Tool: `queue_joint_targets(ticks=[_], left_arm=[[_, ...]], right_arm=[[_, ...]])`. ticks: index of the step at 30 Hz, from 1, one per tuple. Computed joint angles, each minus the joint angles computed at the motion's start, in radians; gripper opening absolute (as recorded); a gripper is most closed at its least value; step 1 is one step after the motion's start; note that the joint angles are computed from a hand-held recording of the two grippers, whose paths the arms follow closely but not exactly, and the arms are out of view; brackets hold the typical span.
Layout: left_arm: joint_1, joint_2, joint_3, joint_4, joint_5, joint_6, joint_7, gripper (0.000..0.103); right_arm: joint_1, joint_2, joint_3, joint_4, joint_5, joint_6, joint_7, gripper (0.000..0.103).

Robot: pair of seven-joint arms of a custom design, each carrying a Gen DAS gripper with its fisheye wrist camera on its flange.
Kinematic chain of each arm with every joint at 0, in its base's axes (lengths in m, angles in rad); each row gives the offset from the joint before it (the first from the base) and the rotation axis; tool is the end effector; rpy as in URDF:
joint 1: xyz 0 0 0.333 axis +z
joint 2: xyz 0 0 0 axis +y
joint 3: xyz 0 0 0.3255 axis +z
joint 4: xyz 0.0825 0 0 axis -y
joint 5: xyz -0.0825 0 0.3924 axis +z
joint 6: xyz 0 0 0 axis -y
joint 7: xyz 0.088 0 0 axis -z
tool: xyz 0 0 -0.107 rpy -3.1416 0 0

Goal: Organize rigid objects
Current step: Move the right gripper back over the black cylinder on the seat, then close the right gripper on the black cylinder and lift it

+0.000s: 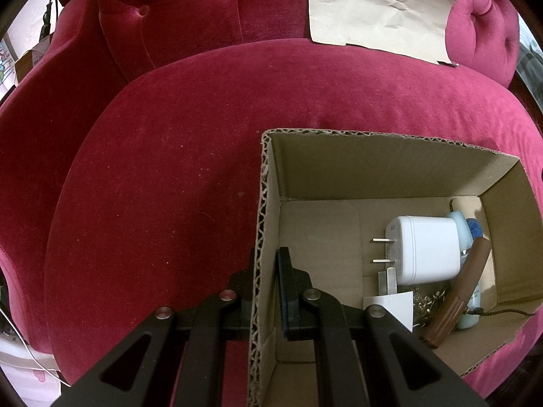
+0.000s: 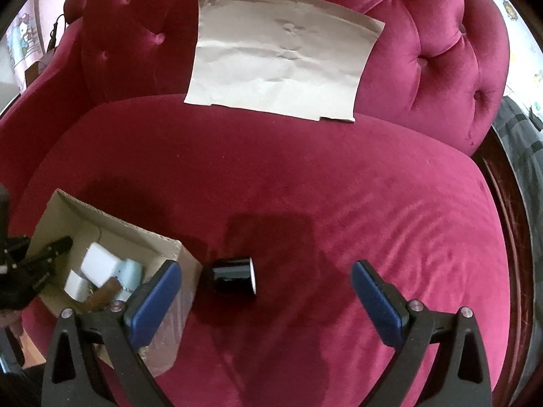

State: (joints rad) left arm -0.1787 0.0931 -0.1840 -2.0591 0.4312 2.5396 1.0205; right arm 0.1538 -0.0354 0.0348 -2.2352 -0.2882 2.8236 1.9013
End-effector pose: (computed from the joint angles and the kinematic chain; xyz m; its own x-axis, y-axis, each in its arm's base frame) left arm 0.5663 -0.2179 0.4371 -0.0889 -0.9892 -0.1165 -0.8836 0.1323 -0.4491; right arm 0.5567 0.1209 0.4599 0.0904 -0.9951 0.0393 -0.7964 -0.0960 -0.5972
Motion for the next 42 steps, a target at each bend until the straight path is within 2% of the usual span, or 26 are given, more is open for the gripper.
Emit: queue_joint_targets(ticks=[5,10,17,29,33,35,38,42], left_arm=[[0.000,0.001,0.001,0.000,0.001,0.002,0.000,0.009],[0.001,0.000,0.002,-0.003,-0.002,0.004,0.001,0.009],[0.004,-0.006,0.001,-0.007,-0.015,0.009,0.006,0.008],[0.009,-0.002,0.003,-0.007,-0.026,0.015,0.030,0.008],[0.011,-0.004,0.003,-0.011,-0.032,0.022,0.042,0.008],[0.011,-0.003,0.003,-0.011,-0.030,0.022,0.043,0.008],[0.011,-0.003,0.003,-0.011,-0.034,0.024,0.046,0.008],[0.011,-0.002,0.003,-0.010,-0.036,0.024,0.049,0.008]], right_arm=[[0.003,0.016,-0.008,-0.019,0.069,0.024,-0.078,0.102],[0.009,0.044,-0.016,-0.016,0.138,0.010,-0.155,0.101],[0.012,0.058,-0.027,-0.019,0.188,0.013,-0.186,0.101],[0.026,0.079,-0.033,-0.008,0.185,0.019,-0.180,0.100],[0.030,0.098,-0.029,0.009,0.227,0.013,-0.215,0.094],[0.027,0.106,-0.025,0.016,0.291,0.010,-0.261,0.091],[0.019,0.117,-0.012,0.031,0.417,-0.005,-0.360,0.083],[0.024,0.121,-0.008,0.039,0.493,-0.008,-0.425,0.073]])
